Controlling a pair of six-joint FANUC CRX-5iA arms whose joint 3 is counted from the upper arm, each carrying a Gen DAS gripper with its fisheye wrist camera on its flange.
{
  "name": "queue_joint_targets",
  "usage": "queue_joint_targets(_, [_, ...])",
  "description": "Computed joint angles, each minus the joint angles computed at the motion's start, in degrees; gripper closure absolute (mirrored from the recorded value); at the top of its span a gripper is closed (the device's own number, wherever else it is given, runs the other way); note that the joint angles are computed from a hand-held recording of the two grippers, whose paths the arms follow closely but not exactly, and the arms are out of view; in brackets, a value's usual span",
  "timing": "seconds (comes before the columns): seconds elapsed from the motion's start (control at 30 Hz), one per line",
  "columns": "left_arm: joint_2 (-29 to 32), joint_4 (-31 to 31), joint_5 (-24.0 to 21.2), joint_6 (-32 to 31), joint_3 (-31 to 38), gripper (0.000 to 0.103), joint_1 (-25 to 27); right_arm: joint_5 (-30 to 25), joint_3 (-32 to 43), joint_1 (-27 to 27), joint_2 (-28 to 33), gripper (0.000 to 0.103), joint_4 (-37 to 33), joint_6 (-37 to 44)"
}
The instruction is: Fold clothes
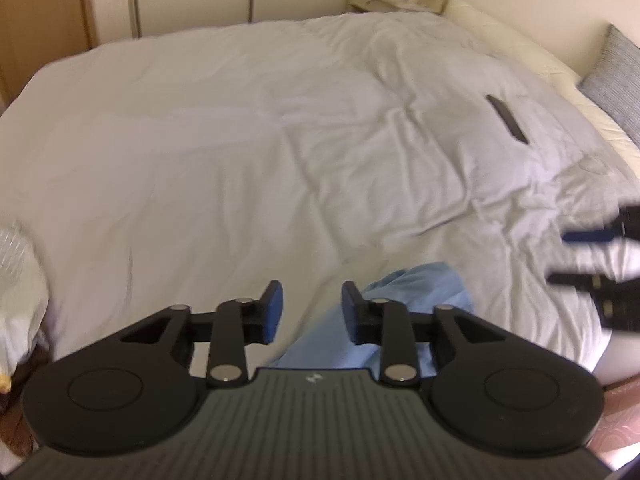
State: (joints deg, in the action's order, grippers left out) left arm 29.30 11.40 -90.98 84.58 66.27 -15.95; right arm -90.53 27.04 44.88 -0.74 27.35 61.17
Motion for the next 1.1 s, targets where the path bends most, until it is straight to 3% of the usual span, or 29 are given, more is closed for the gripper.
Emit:
queue_joint_targets(0.17, [-10.11, 3.07, 5.61, -6.51, -20.21, 0.064, 2.82, 1.68, -8.86, 3.78, -3.49, 0.051, -6.97, -5.20])
queue_joint_targets(0.3, [-14.75, 0.68, 8.59, -20.16, -30.60, 0.064, 0.93, 6.11, -14.91, 4.63, -3.24, 0.051, -13.07, -10.27])
queue_joint_targets(0.4, [-17.08, 0.38, 14.81, -29.18, -38.28, 0.064, -0.18, 8.32, -18.93, 6.27, -2.95, 0.051, -12.49, -15.42])
queue_joint_targets(0.47, [-17.42, 1.34, 18.37, -35.04, -41.87, 0.059, -0.55, 10.61, -21.28, 6.94, -3.34, 0.051, -11.15, -19.83])
queue_joint_targets(0.53, [-17.84, 3.44, 20.98, -41.96, -44.55, 0.051, -0.30, 12.92, -23.36, 7.35, -3.72, 0.052, -9.69, -23.70])
queue_joint_targets(0.57, [-17.63, 4.63, 21.53, -45.06, -44.88, 0.050, -0.13, 13.98, -24.16, 7.29, -3.99, 0.061, -9.47, -25.28])
queue_joint_targets(0.6, [-17.39, 5.83, 22.01, -48.15, -45.15, 0.049, 0.02, 13.98, -24.16, 7.04, -3.98, 0.084, -9.96, -26.10])
queue_joint_targets(0.67, [-17.90, 8.59, 22.24, -53.59, -45.83, 0.043, 0.90, 12.13, -23.02, 6.85, -3.96, 0.094, -10.83, -26.48])
queue_joint_targets(0.93, [-17.92, 12.99, 24.91, -65.61, -46.68, 0.034, -0.80, 1.37, -15.21, 6.47, -6.42, 0.097, -8.42, -26.10])
queue_joint_targets(1.1, [-16.74, 12.44, 27.97, -72.20, -48.18, 0.035, -3.88, -1.12, -9.65, 2.42, -2.50, 0.097, -5.18, -17.39])
